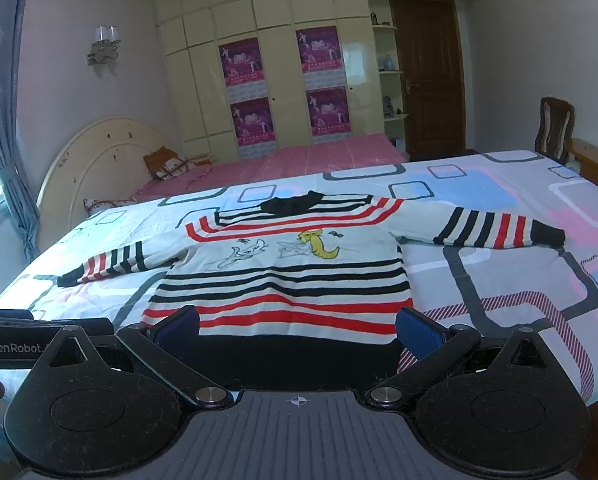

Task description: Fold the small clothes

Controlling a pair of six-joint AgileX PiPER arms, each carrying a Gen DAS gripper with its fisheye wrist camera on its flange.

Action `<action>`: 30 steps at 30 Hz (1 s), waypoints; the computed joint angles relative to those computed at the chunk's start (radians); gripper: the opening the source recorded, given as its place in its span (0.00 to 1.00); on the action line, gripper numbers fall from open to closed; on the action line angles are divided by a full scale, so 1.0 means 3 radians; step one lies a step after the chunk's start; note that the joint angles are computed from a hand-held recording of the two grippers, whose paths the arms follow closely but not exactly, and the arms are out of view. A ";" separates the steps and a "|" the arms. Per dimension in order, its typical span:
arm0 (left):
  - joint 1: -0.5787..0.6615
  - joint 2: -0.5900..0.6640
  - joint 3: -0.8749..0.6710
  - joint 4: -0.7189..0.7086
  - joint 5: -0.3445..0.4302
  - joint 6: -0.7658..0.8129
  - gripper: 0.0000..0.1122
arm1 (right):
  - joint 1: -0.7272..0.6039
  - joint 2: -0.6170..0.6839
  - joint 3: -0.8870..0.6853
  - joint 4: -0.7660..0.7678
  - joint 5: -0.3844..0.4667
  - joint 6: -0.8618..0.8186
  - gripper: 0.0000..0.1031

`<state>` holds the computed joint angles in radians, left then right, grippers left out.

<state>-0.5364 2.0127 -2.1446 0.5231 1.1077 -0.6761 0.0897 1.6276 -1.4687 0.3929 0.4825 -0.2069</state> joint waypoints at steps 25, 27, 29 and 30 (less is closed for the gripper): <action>0.0057 0.0064 -0.0023 0.0002 -0.0007 -0.0003 0.92 | 0.0000 0.0095 -0.0059 -0.0005 -0.0017 0.0080 1.00; 0.0059 0.0082 -0.0046 0.0005 0.0008 -0.0004 0.92 | 0.0002 0.0091 -0.0049 -0.0012 -0.0026 0.0079 1.00; 0.0066 0.0099 -0.0070 -0.0002 0.0025 0.0003 0.92 | 0.0002 0.0101 -0.0049 0.0042 -0.0039 0.0049 1.00; 0.0067 0.0119 -0.0108 -0.0008 0.0049 0.0013 0.92 | 0.0009 0.0108 -0.0056 0.0026 -0.0039 0.0067 1.00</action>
<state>-0.5162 2.0484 -2.1770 0.5207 1.1224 -0.6721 0.0924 1.6600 -1.4857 0.4005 0.4707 -0.1869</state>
